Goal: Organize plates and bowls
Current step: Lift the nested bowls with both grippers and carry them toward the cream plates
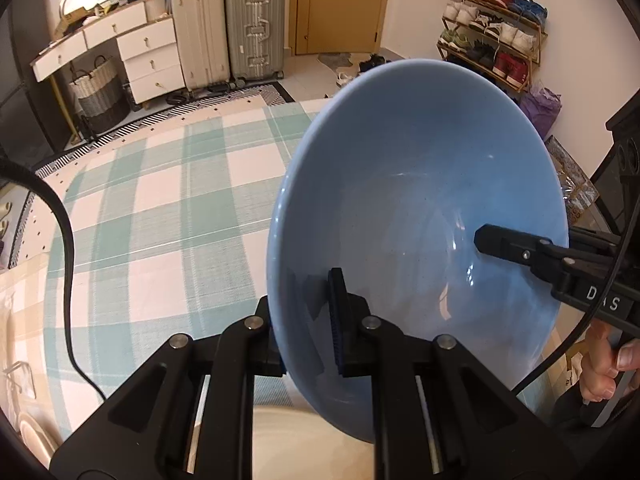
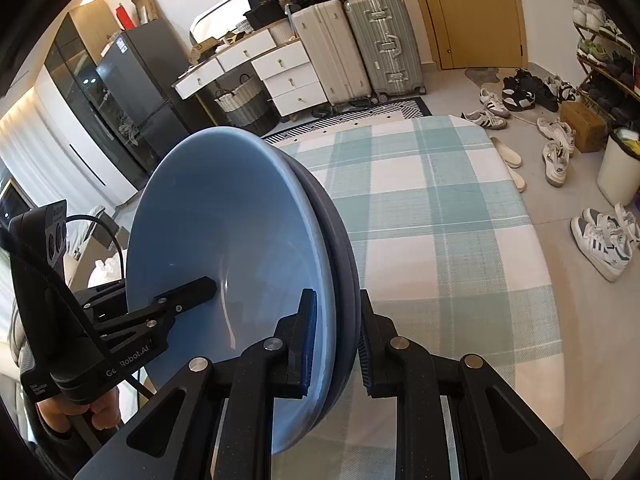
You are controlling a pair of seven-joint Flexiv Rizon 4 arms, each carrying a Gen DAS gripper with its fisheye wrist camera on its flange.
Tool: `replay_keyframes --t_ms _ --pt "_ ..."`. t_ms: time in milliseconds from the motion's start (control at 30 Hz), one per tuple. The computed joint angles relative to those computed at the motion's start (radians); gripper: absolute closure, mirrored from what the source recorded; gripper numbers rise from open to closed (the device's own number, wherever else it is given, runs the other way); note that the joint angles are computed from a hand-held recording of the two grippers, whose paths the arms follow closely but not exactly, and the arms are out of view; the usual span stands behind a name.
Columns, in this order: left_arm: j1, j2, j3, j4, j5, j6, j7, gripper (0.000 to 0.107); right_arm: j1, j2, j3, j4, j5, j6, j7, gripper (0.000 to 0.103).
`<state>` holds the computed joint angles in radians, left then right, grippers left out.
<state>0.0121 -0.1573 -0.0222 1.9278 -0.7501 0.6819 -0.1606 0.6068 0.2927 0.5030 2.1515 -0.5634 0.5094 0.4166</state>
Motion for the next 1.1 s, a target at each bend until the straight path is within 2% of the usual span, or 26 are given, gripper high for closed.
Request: replay_keyframes --t_ms 333,667,800,967,1100 --pt "0.066 0.081 0.07 0.036 -0.049 -0.064 0.057 0.095 0.053 -0.098 0.009 -0.103 -0.079 -0.033 0.012 0.083" --pt "0.167 0.087 0.13 0.005 -0.039 -0.16 0.082 0.095 0.125 -0.202 -0.026 -0.189 -0.133 -0.013 -0.009 0.083" --pt "0.209 0.093 0.149 0.006 -0.053 -0.177 0.126 0.095 0.152 -0.241 -0.039 -0.218 -0.138 0.006 -0.025 0.083" --pt "0.245 0.118 0.174 0.025 -0.058 -0.183 0.183 0.095 0.176 -0.265 -0.053 -0.231 -0.142 0.031 -0.032 0.083" --pt "0.275 0.126 0.194 0.024 -0.04 -0.226 0.198 0.095 0.194 -0.278 -0.056 -0.245 -0.143 0.027 -0.031 0.083"
